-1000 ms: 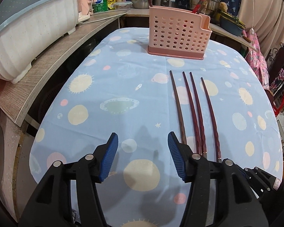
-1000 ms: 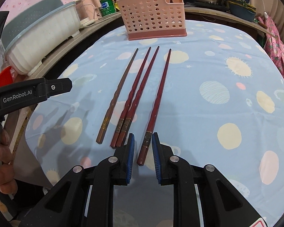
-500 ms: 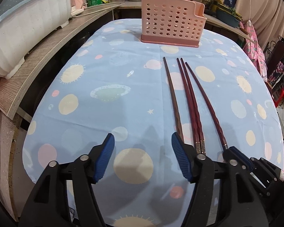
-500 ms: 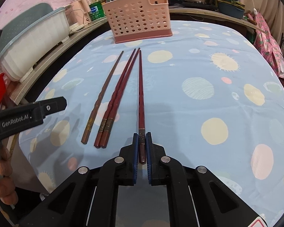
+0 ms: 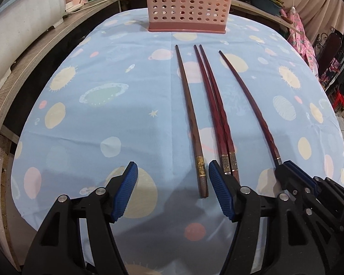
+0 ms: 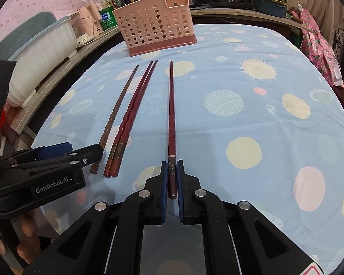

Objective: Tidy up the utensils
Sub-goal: 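Grasp a brown chopstick with the left tool while the right tool grasps a dark red chopstick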

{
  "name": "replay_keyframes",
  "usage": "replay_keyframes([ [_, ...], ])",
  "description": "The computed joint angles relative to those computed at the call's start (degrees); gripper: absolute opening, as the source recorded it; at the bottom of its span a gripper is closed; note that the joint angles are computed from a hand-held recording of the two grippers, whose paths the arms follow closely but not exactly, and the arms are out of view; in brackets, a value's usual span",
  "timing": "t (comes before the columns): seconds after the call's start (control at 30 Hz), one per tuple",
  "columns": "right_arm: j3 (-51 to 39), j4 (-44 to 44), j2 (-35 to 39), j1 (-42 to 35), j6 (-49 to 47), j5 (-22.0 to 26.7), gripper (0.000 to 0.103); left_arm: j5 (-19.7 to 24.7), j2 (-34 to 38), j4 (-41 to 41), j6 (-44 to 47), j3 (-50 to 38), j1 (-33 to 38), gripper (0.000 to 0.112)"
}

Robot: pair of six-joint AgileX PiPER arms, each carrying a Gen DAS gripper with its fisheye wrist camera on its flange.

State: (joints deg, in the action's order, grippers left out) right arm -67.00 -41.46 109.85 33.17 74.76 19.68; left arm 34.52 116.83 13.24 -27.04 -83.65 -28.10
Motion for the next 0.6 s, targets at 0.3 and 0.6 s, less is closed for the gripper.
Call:
replay_keyframes([
  [0.3,0.0,-0.3,0.1,0.1,0.1,0.0,0.007,0.1,0.6,1.6,-1.3,-0.3,-0.3,0.055],
  [0.6,0.0,-0.1,0.1,0.0,0.0,0.0,0.007,-0.2,0.2,0.8,0.0,-0.2,0.3,0.014],
])
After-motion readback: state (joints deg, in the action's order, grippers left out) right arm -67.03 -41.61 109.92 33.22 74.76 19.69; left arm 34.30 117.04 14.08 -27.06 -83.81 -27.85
